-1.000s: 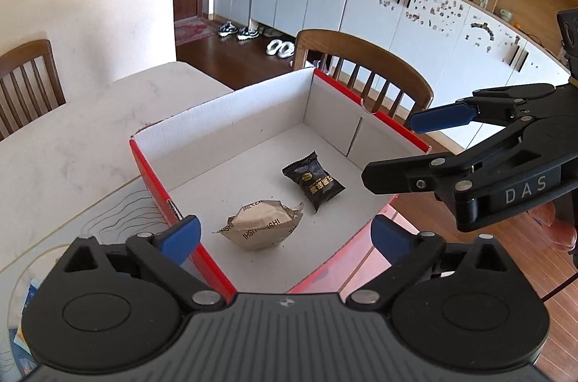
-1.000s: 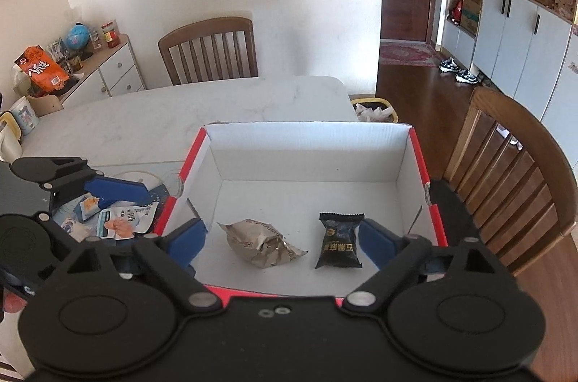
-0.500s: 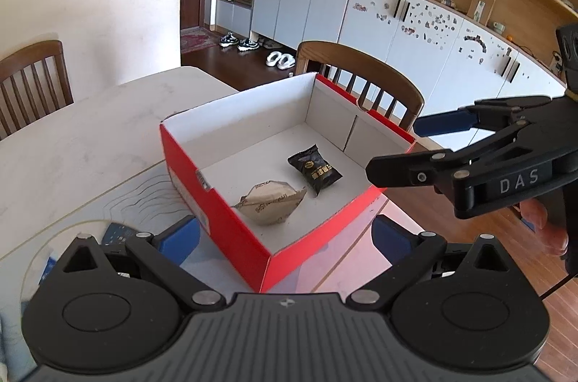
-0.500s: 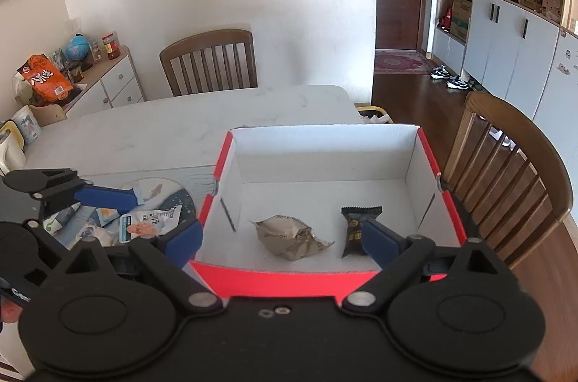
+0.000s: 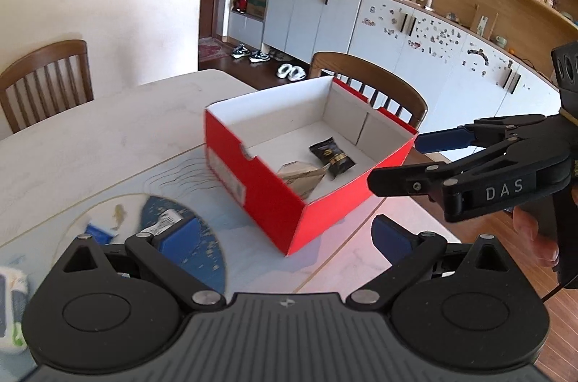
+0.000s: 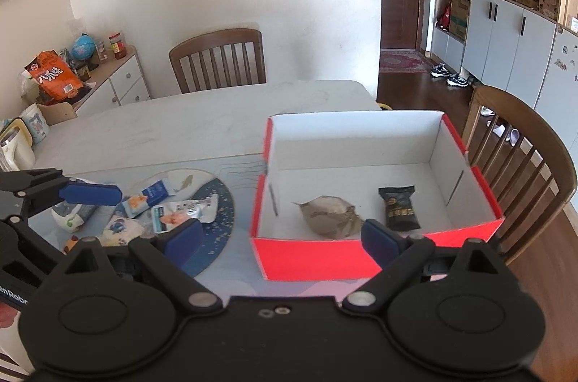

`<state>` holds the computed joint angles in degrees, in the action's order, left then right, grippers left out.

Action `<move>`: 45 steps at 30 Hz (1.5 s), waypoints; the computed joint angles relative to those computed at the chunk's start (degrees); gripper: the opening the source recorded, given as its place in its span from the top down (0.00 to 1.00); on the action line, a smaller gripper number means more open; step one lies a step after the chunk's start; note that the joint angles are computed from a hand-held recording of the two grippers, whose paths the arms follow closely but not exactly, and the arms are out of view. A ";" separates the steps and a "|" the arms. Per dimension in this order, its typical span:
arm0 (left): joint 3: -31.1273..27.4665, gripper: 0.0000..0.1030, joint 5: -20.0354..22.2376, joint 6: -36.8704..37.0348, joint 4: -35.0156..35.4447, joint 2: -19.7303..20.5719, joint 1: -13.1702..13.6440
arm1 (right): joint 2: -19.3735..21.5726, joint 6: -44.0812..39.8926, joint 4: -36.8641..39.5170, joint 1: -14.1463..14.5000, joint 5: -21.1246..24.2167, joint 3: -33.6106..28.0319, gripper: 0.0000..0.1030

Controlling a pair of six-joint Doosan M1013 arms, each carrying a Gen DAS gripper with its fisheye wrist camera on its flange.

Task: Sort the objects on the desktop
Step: 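Withdraw both open tools from the shoebox back over the placemat, then grasp the clear bag of dark items with the right tool while the left tool grasps the teal stick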

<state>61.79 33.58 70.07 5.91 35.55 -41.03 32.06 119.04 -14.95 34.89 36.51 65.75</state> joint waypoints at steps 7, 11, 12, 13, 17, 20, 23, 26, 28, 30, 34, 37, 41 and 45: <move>7.07 0.01 -2.96 -5.33 4.22 -4.03 0.85 | 0.55 3.50 -3.19 2.23 -0.59 -0.07 0.08; 10.38 0.01 -4.54 -6.43 4.52 -5.87 1.50 | 1.25 3.96 -3.08 3.28 -1.01 -0.54 0.08; 11.34 0.01 -4.99 -6.88 5.19 -6.43 1.59 | 1.36 3.86 -2.98 3.49 -1.11 -0.62 0.08; 12.16 0.01 -5.38 -7.10 5.72 -6.87 1.68 | 1.50 3.67 -2.71 3.71 -1.27 -0.69 0.08; 15.53 0.01 -6.44 -6.58 6.33 -8.62 2.15 | 2.51 2.30 -2.79 4.80 -0.41 -1.55 0.08; 18.13 0.00 -7.31 -8.13 7.54 -9.81 2.39 | 2.99 1.02 -2.14 5.41 -0.06 -1.88 0.08; 20.40 0.00 -8.03 -10.24 8.82 -10.73 2.64 | 3.44 0.98 -2.15 5.92 0.24 -2.13 0.08; 21.88 0.00 -8.39 -10.76 8.67 -11.15 2.88 | 3.98 0.71 -1.52 6.32 0.52 -2.55 0.08; 22.87 0.00 -8.81 -11.67 9.45 -11.37 2.90 | 4.30 0.66 -1.15 6.59 0.59 -2.69 0.08; 23.90 0.00 -9.17 -12.71 10.84 -11.61 2.78 | 4.66 0.63 -0.79 6.83 0.69 -2.98 0.08; 25.92 0.00 -9.93 -13.45 11.27 -12.06 2.82 | 5.40 -0.67 -0.01 7.35 0.68 -3.70 0.08; 27.06 0.00 -10.36 -13.01 10.22 -12.26 3.14 | 5.78 -1.46 0.63 7.52 0.13 -4.01 0.08; 27.92 0.00 -9.94 -20.20 16.98 -12.00 3.15 | 6.77 -1.55 0.78 7.88 0.61 -5.21 0.08; 27.88 0.00 -8.09 -25.53 21.29 -11.16 3.19 | 7.59 -1.13 0.49 8.38 0.47 -5.97 0.08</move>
